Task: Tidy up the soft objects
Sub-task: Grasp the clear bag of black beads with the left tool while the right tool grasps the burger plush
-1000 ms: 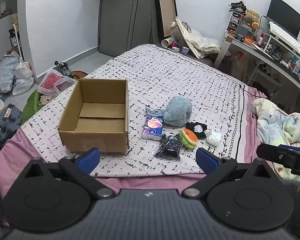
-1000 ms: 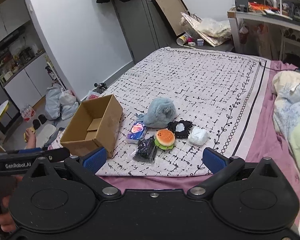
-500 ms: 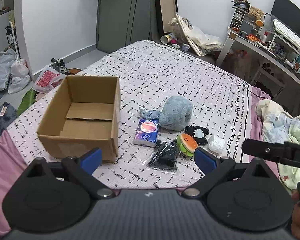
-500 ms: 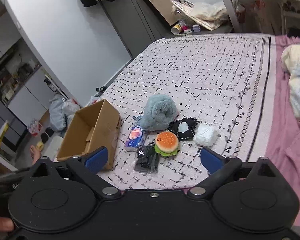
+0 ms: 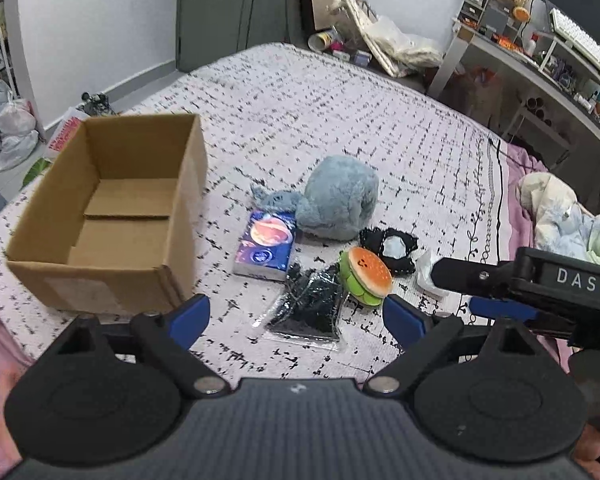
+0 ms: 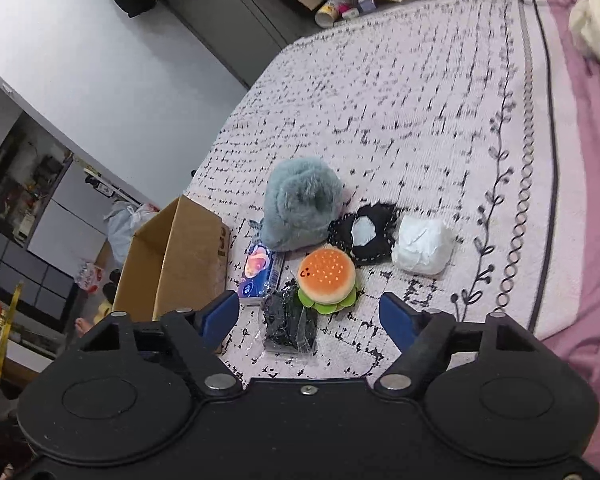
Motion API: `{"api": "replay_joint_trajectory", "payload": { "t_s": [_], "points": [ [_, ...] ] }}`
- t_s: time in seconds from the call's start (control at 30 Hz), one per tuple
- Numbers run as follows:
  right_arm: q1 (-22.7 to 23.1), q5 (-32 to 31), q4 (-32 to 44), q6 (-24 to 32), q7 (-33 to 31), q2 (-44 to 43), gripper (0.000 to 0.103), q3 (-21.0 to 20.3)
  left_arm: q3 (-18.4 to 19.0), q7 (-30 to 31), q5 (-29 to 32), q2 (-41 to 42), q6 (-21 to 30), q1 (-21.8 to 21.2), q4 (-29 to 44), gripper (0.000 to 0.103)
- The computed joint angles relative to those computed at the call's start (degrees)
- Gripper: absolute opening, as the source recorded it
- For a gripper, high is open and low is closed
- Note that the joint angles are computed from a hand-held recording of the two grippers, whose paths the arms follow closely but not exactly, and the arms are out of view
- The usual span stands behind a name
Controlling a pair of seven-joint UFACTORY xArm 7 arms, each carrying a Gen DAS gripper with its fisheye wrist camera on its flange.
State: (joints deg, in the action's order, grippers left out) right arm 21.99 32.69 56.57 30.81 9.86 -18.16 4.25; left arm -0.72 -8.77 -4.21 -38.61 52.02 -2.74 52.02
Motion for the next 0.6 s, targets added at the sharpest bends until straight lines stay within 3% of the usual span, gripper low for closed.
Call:
{"api": "replay_joint_trajectory", "payload": {
  "t_s": [0.23,0.6],
  "points": [
    [1.30,12.34,1.86,2.11,-8.95,4.93,0.059,-2.90,-0.20,0.90,-0.43,4.16,-3.24,-0.93,-1.39,0.093],
    [-2.82,20.52,4.44,3.57,-15.81,10.35,0.055,-0.76,0.19,3.19,-1.90,10.30,-6.68,-1.96,-2.32,0.093]
  ]
}}
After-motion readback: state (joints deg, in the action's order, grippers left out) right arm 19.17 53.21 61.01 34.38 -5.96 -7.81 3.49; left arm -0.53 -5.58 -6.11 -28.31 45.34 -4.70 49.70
